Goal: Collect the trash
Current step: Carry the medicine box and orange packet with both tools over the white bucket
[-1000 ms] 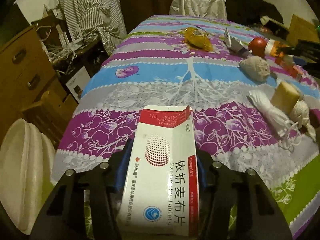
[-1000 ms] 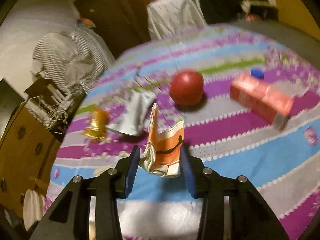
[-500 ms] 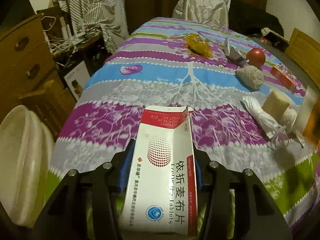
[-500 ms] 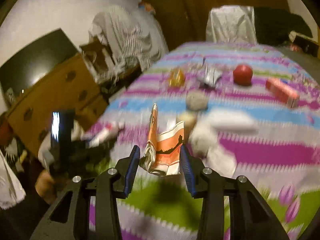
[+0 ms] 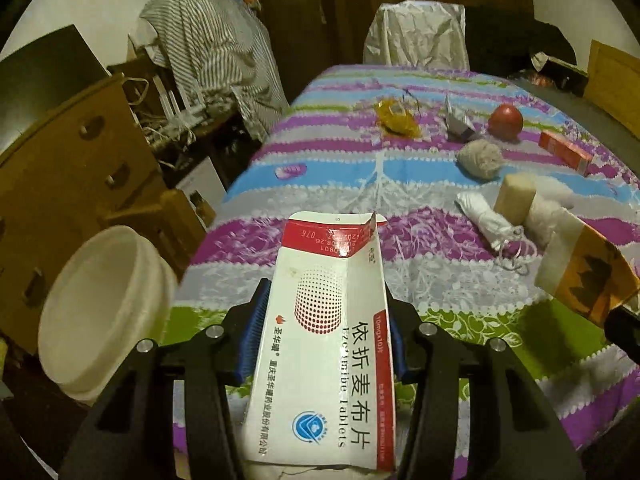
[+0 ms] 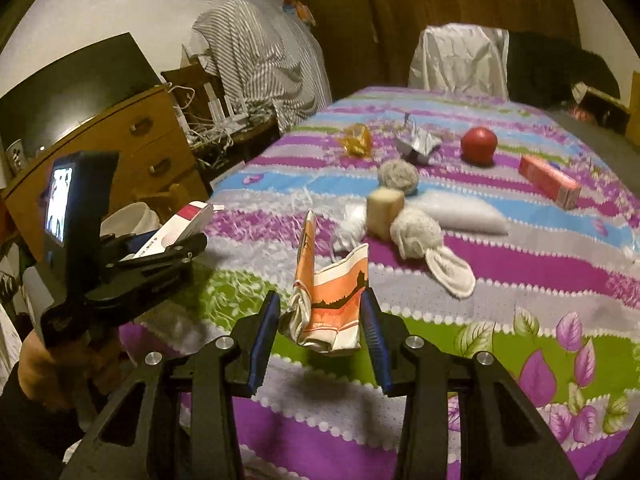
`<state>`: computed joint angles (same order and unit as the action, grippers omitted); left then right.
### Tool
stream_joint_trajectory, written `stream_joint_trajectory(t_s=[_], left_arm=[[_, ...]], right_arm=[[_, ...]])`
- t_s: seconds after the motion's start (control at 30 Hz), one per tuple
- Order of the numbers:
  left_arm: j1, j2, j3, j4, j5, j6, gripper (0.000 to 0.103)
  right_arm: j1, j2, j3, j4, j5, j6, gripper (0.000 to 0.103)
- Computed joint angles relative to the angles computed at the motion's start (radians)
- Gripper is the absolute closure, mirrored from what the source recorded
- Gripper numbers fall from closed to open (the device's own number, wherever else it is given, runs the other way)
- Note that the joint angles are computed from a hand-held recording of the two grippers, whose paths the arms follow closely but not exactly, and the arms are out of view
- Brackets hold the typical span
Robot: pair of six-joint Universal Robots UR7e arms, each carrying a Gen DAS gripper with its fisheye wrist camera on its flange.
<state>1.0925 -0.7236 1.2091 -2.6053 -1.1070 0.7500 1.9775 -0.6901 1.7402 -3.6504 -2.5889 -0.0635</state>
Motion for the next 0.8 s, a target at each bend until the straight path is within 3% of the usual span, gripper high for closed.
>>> stream_joint_trajectory(t_s=[0.17, 0.37, 0.57, 0.8], left_arm=[[-0.008, -0.019, -0.006, -0.047, -0.017, 0.015, 0.055], [-0.007, -0.007, -0.091, -0.089, -0.020, 0.037, 0.055], [0.014, 0.056, -0.268, -0.072, 0.014, 0.044, 0.055], [0.060, 0.198, -0.613, 0.022, 0.087, 0.038, 0.055]], right_arm=[[0.026, 0.017, -0.080, -0.014, -0.007, -0.109, 0.060], [0.033, 0.053, -0.248, 0.060, 0.053, -0.218, 0.060], [0.021, 0.121, -0.466, 0.273, 0.174, -0.206, 0.060], [0.018, 0.319, -0.892, 0.607, 0.285, -0.211, 0.059]])
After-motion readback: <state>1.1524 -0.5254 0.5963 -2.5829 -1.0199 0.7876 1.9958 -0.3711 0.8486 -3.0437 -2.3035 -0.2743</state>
